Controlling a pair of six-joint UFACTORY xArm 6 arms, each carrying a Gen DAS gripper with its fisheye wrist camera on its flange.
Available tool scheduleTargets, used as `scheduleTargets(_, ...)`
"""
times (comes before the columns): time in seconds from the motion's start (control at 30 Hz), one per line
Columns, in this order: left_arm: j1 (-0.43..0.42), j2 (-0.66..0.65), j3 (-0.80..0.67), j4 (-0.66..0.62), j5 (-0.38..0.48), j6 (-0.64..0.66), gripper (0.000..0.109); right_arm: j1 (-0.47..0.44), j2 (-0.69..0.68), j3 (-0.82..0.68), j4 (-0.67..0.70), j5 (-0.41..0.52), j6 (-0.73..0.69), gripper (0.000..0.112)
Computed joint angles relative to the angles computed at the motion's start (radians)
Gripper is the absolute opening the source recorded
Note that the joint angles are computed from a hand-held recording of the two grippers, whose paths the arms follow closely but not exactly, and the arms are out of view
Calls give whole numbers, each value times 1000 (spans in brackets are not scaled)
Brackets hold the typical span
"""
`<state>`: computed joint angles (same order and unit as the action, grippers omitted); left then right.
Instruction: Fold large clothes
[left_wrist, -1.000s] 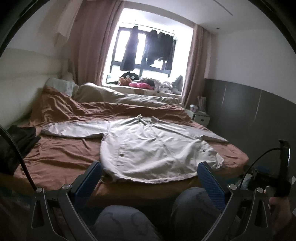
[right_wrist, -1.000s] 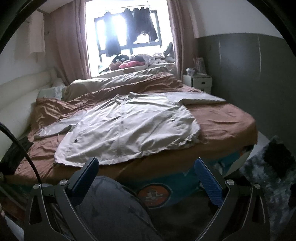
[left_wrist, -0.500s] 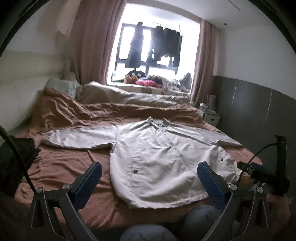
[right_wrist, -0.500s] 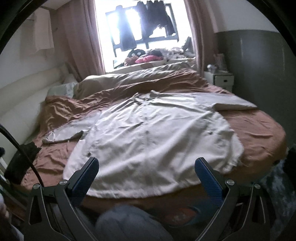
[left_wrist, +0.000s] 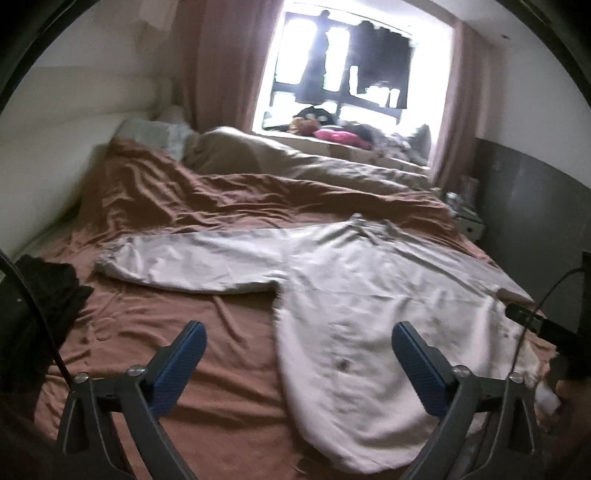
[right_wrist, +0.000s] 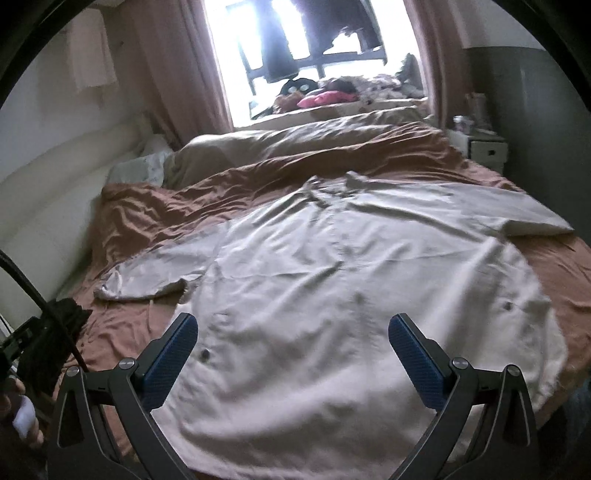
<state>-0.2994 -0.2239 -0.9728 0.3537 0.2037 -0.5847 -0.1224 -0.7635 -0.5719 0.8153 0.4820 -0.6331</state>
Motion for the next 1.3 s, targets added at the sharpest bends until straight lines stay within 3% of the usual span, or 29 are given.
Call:
scheduleTargets(0.07, 27, 46, -32, -92, -1, 75, 95, 53, 82, -48, 8, -44, 9, 103)
scheduleTargets(0.47, 199, 321, -297, -271, 101, 223, 85, 221, 554, -404, 206, -99, -56, 103)
scheduleTargets(0.73, 289, 553, -547, -376, 198, 272, 84, 257, 840, -676, 124, -43, 59, 99)
scheduleTargets(0.8, 308, 617, -616, -399, 225, 276, 81, 264, 898, -736, 85, -29, 104, 92)
scheduleTargets(0.87, 324, 675, -678, -411, 250, 270, 78, 269, 973, -816, 2, -2, 207, 78)
scheduleTargets(1.0, 361, 807, -829, -436, 317, 269, 78, 281, 1092, -967, -41, 46, 266, 76)
scheduleTargets(1.1, 385, 927, -975, -386, 383, 213, 76, 289, 1177, -1060, -55, 74, 288, 69)
scheduleTargets(1.2, 395, 1025, -1105, -300, 460, 132, 61, 293, 1264, -1156, -97, 125, 344, 68)
scheduleTargets(1.27, 401, 1115, -1223, -312, 505, 124, 59, 296, 1326, -1232, -114, 160, 372, 59)
scheduleTargets(1.3, 401, 1174, -1312, -291, 544, 113, 51, 295, 1353, -1266, -113, 178, 382, 58)
